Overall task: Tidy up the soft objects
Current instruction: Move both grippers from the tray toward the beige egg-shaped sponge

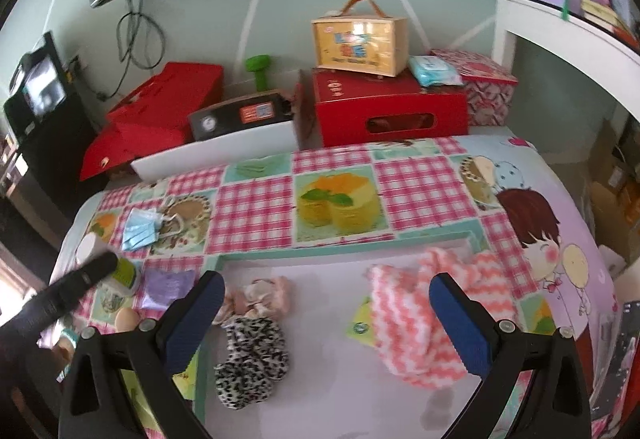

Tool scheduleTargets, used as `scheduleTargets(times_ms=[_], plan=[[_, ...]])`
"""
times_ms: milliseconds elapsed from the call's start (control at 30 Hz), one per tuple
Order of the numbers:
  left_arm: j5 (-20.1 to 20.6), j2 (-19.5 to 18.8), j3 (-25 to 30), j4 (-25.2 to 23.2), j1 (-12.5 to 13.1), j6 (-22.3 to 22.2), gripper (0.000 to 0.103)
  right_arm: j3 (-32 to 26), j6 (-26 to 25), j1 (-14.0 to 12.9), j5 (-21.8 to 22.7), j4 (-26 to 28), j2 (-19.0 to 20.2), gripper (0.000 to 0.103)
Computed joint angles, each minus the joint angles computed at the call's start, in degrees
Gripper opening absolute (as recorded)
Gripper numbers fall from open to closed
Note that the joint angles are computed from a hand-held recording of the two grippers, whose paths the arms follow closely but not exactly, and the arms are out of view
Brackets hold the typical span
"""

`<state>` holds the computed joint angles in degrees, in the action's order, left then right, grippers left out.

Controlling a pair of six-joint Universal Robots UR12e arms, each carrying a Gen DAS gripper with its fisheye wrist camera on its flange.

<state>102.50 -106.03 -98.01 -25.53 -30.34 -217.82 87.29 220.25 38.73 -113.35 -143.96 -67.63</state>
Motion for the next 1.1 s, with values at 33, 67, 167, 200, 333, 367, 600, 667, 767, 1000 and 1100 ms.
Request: scheduleTargets(times_ms=[33,67,167,200,333,367,600,667,767,1000,1100], plan=[[-0.2,0.6,-0.8,0.8,0.5,-0.7,0.099,-0.4,-0.8,0.2,0.3,-0.3,0.4,0.103],[-0.2,1.3,-1.8,1.9,1.1,-1.6,0.099,-0.8,-1.4,0.4,0.7,-0.4,0.6,0.103],[2.4,3.1,-4.0,2.8,2.2,-3.1,0.099,-2.0,-2.4,0.8,2.5,-0.8,1.6,0.103],[3.7,3.8,-4.6,2.6,2.5,-3.5,0.099,-2.3,-2.5,0.8,3.2,-0.9,1.9,0.103],[9.8,5.6,-6.9,2.3,3.3,-4.5,0.099,-4.2,-3.6,1.3,5.5,0.3,3.4,0.103],[10.9,5.8,-7.3,2.3,3.5,-4.8,0.099,-4.6,-4.0,1.4,5.8,0.6,3.7,0.103],[11.2,7.5,-9.7,0.3,5.4,-7.3,0.100,-7.4,-6.1,1.9,10.2,1.0,6.0,0.103],[10.7,7.7,-9.9,0.1,5.7,-7.9,0.100,-8.0,-7.0,2.0,11.5,0.5,6.6,0.103],[8.9,7.9,-10.3,0.1,6.2,-8.1,0.100,-8.9,-7.1,1.9,13.2,0.4,7.4,0.103],[1.0,7.6,-9.4,-2.6,7.3,-5.9,0.100,-11.7,-9.1,2.0,16.3,3.7,9.5,0.101],[-1.9,7.5,-9.2,-3.1,7.7,-6.1,0.100,-12.6,-10.5,1.9,18.4,4.8,10.2,0.096]])
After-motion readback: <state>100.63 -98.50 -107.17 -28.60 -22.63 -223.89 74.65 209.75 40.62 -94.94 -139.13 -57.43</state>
